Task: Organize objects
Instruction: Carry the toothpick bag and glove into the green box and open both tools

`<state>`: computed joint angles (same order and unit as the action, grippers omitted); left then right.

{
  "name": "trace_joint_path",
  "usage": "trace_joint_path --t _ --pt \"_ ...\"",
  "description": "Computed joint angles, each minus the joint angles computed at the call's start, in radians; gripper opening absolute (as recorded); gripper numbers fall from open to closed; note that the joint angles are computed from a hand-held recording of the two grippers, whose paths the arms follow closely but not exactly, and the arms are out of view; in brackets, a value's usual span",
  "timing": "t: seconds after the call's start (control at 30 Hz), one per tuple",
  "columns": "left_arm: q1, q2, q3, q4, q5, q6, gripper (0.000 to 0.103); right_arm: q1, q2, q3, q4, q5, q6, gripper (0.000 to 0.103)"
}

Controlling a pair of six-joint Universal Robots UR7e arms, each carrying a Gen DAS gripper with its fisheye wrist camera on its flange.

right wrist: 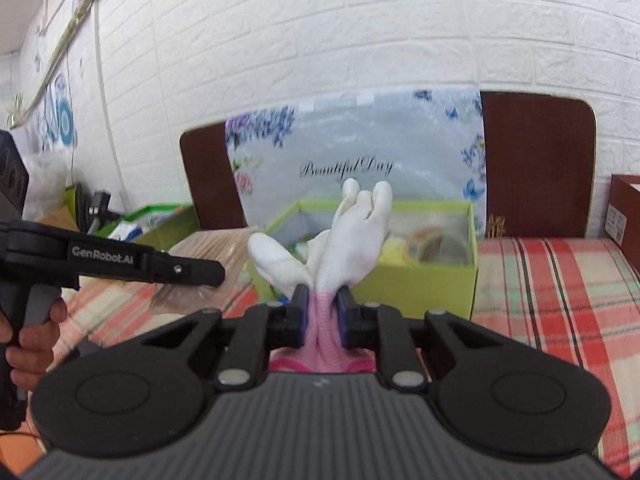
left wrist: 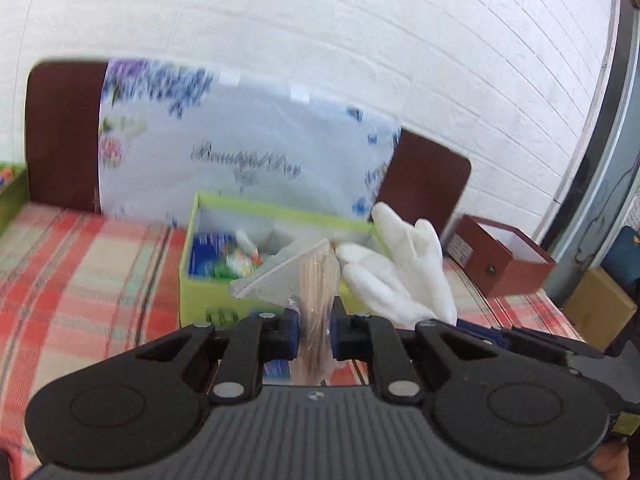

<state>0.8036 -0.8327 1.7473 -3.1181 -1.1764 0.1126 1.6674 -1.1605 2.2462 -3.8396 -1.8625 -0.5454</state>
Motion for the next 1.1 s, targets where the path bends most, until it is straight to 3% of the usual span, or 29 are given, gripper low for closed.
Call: trace_joint_path --t 0.27,0.63,0.67,0.7,0.73,0.77,0.8,0.87,0.97,1.1 --pt "0.033 0.154 -0.27 0.108 0.016 0.006 0.013 -0.027 0.066 -0.249 0.196 -0.016 0.07 0.015" --pt "0.083 0.305 -0.485 0.198 0.03 -0.002 0.014 -0.078 0.189 -0.444 0.275 -0.019 0.045 0.015" --pt "0.087 0.314 -0.491 0.184 0.028 0.005 0.017 -0.081 0.197 -0.457 0.286 -0.023 0.044 0.017" --pt "0.094 0.321 -0.494 0.167 0.011 0.015 0.031 -0.084 0.205 -0.469 0.297 -0.029 0.037 0.02" --pt "0.1 0.325 -0.492 0.148 -0.009 0.026 0.055 -0.084 0.216 -0.48 0.296 -0.043 0.021 0.021" --pt "0.104 0.328 -0.486 0.123 -0.009 0.032 0.066 -0.081 0.234 -0.489 0.276 -0.069 -0.012 0.032" --pt "0.103 0.332 -0.478 0.092 0.007 0.041 0.079 -0.078 0.25 -0.497 0.253 -0.095 -0.051 0.05" --pt "0.102 0.337 -0.467 0.057 0.045 0.064 0.084 -0.073 0.288 -0.5 0.153 -0.138 -0.154 0.074" --pt "0.099 0.329 -0.453 0.07 0.092 0.056 0.085 -0.07 0.321 -0.487 0.026 -0.16 -0.28 0.088" --pt "0.089 0.289 -0.386 0.026 0.094 0.079 0.085 -0.069 0.298 -0.439 -0.008 -0.136 -0.278 0.096"
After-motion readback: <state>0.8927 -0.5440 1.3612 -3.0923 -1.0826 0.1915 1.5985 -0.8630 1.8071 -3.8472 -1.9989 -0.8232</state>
